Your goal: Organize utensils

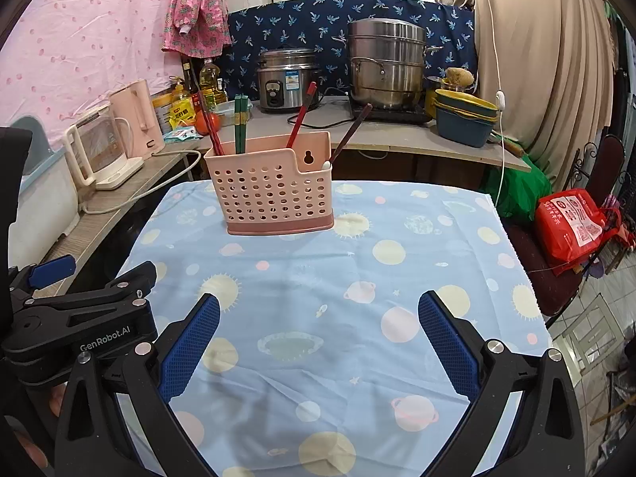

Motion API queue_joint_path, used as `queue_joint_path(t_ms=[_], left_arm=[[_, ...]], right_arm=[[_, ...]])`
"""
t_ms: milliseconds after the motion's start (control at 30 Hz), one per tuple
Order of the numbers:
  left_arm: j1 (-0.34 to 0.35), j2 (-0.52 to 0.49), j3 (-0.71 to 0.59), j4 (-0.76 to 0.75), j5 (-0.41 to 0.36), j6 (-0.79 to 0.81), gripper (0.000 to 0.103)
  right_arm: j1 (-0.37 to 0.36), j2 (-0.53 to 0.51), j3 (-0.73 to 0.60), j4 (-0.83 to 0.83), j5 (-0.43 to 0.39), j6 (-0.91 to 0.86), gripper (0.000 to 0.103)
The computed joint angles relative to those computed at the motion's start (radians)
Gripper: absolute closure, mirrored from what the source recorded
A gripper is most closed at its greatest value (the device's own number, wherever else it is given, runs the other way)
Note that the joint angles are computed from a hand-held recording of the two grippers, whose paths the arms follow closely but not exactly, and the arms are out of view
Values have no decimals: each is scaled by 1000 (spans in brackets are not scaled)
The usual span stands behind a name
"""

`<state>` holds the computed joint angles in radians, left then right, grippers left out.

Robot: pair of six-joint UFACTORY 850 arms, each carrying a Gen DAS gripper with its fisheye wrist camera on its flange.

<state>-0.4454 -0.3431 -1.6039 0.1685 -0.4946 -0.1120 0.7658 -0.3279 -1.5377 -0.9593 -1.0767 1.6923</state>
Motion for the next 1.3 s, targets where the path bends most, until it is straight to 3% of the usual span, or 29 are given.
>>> queue_joint_path(t_ms=[1300], left_arm=[[0, -2, 5, 34, -18, -44, 7]], right_arm=[[1, 0, 4, 1, 2, 4, 6]])
